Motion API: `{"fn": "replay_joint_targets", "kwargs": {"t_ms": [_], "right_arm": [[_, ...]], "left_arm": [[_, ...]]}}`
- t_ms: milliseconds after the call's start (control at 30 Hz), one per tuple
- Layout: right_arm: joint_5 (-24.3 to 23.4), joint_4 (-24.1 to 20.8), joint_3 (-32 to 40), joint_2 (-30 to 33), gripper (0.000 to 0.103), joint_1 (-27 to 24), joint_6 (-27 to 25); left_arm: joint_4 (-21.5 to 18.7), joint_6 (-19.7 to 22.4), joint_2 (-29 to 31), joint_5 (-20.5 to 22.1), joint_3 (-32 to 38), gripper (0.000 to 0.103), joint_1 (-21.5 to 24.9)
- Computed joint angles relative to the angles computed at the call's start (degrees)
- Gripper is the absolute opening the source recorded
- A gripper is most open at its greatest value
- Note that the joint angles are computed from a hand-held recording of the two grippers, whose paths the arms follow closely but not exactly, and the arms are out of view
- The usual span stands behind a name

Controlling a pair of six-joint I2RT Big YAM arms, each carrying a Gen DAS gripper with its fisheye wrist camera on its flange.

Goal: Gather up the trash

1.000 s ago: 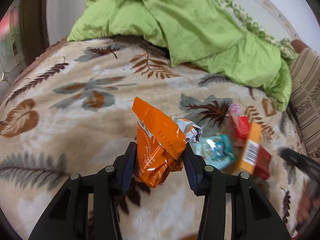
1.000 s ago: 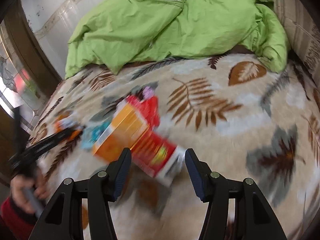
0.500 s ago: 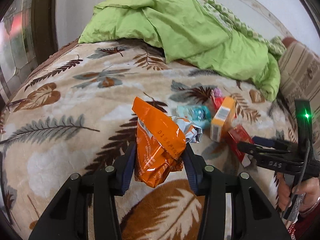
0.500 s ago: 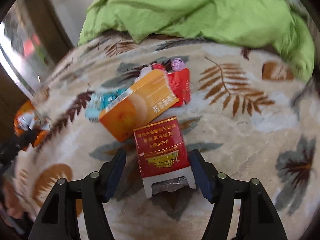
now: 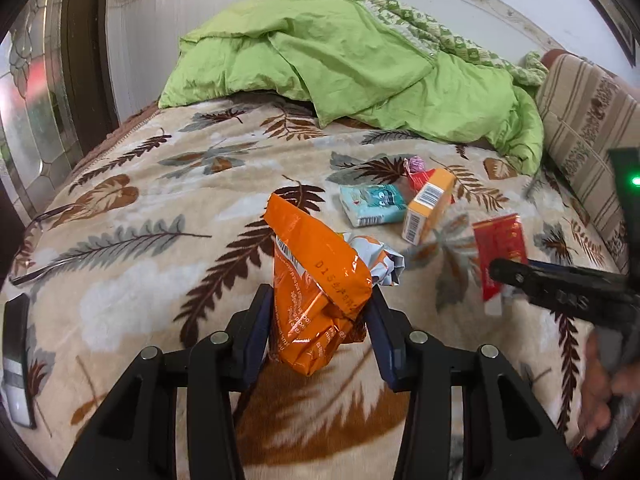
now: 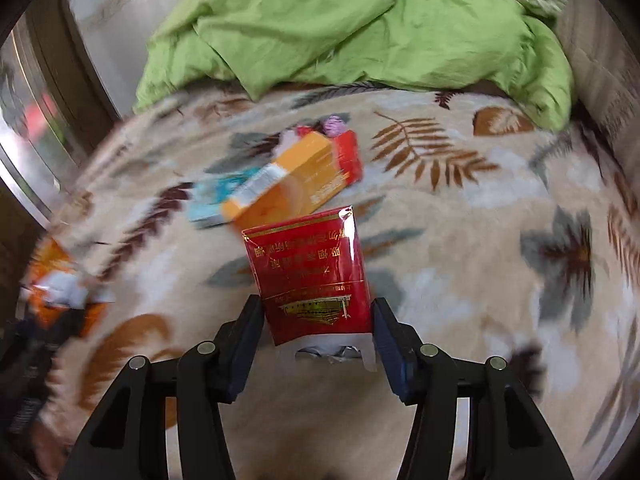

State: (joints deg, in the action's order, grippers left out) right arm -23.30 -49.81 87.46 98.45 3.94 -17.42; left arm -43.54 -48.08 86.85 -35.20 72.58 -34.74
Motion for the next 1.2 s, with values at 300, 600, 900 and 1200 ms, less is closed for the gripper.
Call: {"fn": "replay_joint_targets", "kwargs": {"t_ms": [300,600,900,1200], "right_arm": [[-1.6,9.8,-18.8,-16.2,0.059,-1.3,-0.9],[-0.4,12.5,-22.8,-19.3,0.059,-2.8,0.7],[2.7,15.6,-24.5,-20.6,0.059,-2.6,1.8],[3.1,17.0,-25.1,-21.3,0.059,-3.1,2.6]], "left_arm": [[-5.2,-5.4,-2.1,-9.0,-1.6,0.045,-5.7],[-5.9,-5.5,-1.2,-11.5,-1.7,0.045,-7.2],[-6.0,-6.1,-1.0,-10.0,-2.2,0.045,-6.3],[-5.4,-4.4,-0.3,-10.6,-1.8,0.045,-6.7]]}}
